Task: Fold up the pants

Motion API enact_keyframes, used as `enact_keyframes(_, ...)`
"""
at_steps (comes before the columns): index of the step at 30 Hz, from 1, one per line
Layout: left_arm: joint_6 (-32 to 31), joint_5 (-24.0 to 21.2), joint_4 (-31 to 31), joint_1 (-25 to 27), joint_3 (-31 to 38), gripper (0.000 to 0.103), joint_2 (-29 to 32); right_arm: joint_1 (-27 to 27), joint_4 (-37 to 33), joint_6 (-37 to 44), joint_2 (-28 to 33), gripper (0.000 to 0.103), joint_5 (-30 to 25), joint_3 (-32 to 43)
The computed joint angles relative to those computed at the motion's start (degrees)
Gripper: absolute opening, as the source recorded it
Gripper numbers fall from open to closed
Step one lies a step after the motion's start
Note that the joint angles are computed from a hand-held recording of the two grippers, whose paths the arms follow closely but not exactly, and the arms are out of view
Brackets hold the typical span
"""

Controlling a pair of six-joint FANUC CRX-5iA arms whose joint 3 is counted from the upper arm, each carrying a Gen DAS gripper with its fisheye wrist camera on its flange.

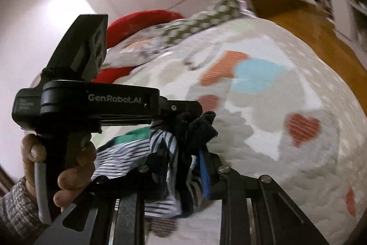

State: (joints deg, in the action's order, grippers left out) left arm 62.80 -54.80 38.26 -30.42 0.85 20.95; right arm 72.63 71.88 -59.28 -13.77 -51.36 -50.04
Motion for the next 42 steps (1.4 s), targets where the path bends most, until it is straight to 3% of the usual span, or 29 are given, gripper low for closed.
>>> enact_keyframes(4, -0.1, 4.3, 4.0, 6.1, -11.4, 0.043, -7.8, -4.4, 3.0, 9.6, 6.4, 0.029, 8.6, 6.2)
enact_keyframes(8, -1.8, 8.2, 7.0, 12.1, -23.6, 0.063, -18.1, -5.8, -1.4, 20.2, 13.8, 0.044, 15.9, 12.8)
enact_keyframes(10, -0.6, 10.2, 6.3, 14.8, -28.1, 0.064, -22.5, -4.8, -4.9, 24.8, 16.5, 0.046, 16.9, 15.8)
enact_keyframes(12, -0.8, 11.2, 7.6, 17.8, -32.9, 0.064, -26.7, -3.4, -6.8, 27.8, 17.8, 0.052, 15.9, 17.7)
enact_keyframes(15, -1.1, 11.6, 9.2, 21.7, -37.4, 0.064, -29.9, -1.9, -8.2, 29.4, 16.6, 0.052, 14.1, 18.1)
enact_keyframes(18, -3.9, 12.4, 12.0, 24.3, -41.3, 0.064, -32.5, -0.5, -6.6, 24.7, 13.3, 0.052, 10.3, 16.6)
enact_keyframes(21, -3.5, 13.4, 10.5, 25.9, -42.7, 0.064, -34.3, 0.2, -9.4, 23.0, 12.7, 0.052, 4.8, 18.1)
enact_keyframes(22, -3.4, 12.9, 10.0, 26.8, -43.1, 0.064, -34.8, 0.0, -11.1, 23.4, 13.4, 0.051, 3.6, 19.5)
enact_keyframes(24, -3.5, 11.5, 10.0, 29.1, -44.2, 0.064, -36.1, -0.8, -14.4, 24.9, 14.8, 0.038, 3.2, 21.6)
enact_keyframes(26, -3.4, 11.1, 10.2, 31.0, -45.1, 0.064, -37.1, -1.9, -18.5, 27.0, 17.1, 0.035, 5.5, 23.7)
enact_keyframes(29, -3.6, 10.4, 10.5, 34.8, -46.8, 0.064, -38.5, -2.8, -25.0, 32.7, 20.6, 0.036, 7.0, 27.1)
enact_keyframes(31, -4.3, 9.2, 11.6, 37.2, -47.7, 0.064, -38.8, -2.6, -31.7, 41.2, 24.5, 0.036, 2.8, 32.1)
enact_keyframes(35, -7.1, 7.9, 15.0, 41.3, -50.0, 0.064, -39.3, -1.8, -35.2, 47.5, 25.2, 0.036, -3.3, 36.5)
enact_keyframes(37, -8.6, 7.2, 16.8, 42.6, -51.0, 0.064, -39.1, -0.5, -33.1, 48.5, 25.1, 0.036, -6.5, 38.6)
enact_keyframes(40, -10.9, 5.9, 19.8, 43.9, -52.5, 0.064, -39.0, -0.6, -34.0, 54.9, 26.7, 0.042, -5.0, 43.9)
enact_keyframes(42, -11.6, 5.3, 20.1, 44.4, -52.9, 0.064, -39.6, -1.4, -37.6, 60.0, 28.6, 0.057, -3.0, 48.1)
